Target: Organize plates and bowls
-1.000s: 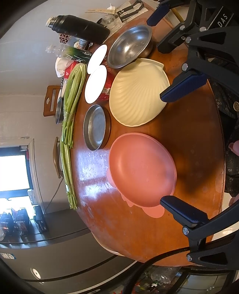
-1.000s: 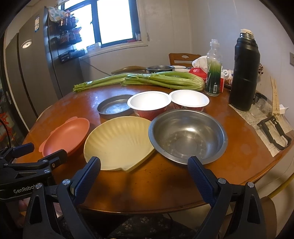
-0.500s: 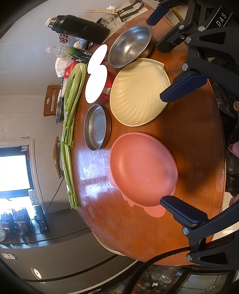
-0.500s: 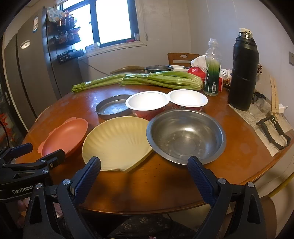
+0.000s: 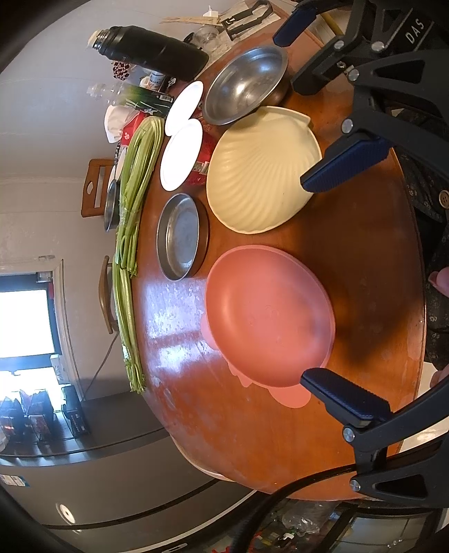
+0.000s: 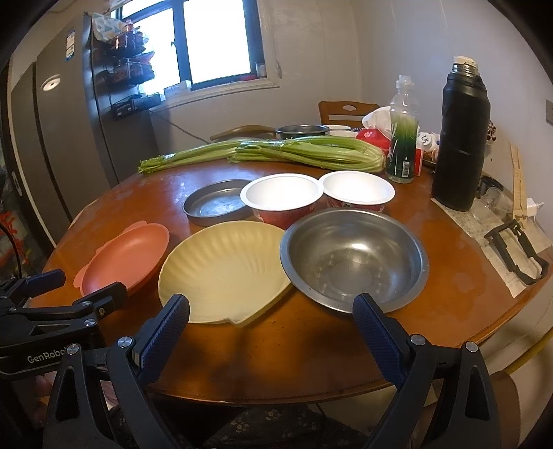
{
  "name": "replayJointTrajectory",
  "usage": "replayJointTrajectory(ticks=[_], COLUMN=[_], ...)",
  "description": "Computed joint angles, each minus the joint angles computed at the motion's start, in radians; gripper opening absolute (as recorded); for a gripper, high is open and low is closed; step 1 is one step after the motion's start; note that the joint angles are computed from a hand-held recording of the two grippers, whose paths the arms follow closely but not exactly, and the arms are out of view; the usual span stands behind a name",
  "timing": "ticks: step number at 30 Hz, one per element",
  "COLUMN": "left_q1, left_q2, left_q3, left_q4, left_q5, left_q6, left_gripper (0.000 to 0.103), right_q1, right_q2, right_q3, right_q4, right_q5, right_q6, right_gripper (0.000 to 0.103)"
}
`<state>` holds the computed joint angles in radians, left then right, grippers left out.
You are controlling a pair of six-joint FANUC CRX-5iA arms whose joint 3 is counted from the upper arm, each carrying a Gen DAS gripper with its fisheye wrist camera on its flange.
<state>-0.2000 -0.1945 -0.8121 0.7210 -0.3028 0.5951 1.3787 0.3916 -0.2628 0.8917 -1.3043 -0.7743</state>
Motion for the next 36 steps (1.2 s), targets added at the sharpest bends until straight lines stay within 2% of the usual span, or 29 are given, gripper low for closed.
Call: replayJointTrajectory(ticks=[10, 15, 19, 22, 25, 31, 36], left_q1=[0.054, 0.108, 0.154, 0.186, 0.219, 0.251, 0.255], left_q2=[0.027, 0.056, 0.082, 0.102, 0.124, 0.176, 0.214], left_q3=[0.039, 0.086, 0.119, 0.139, 0.153, 0.175, 0.192], left_q4=[-0.032, -0.088, -0.124, -0.152, -0.159, -0.136, -0.118], left_q5=[-0.015, -0.051, -0.08, -0.105, -0.15, -0.219, -0.259], left_q6=[0.035, 0.091, 0.125, 0.153, 0.166, 0.174, 0.179], left_gripper=[0.102, 0.102, 0.102, 0.102, 0.102, 0.102, 0.102], right_q1=[-0.054, -0.113, -0.171, -0.215, -0.267, -0.314, -0.335], right_q2=[0.012, 0.022, 0.034, 0.065, 0.077, 0.131, 0.187], right_q3=[0.037, 0.078, 0.112, 0.166, 0.2, 0.27, 0.342], right_q4=[0.053, 0.094, 0.104, 0.081, 0.005, -0.077, -0.132], right_q5=[0.043, 0.115, 0.213, 0.271, 0.398, 0.456, 0.443], right_q6=[0.095, 0.21, 0.322, 0.447, 0.57, 0.705, 0.806], right_gripper=[0.096, 0.096, 0.096, 0.096, 0.096, 0.096, 0.095])
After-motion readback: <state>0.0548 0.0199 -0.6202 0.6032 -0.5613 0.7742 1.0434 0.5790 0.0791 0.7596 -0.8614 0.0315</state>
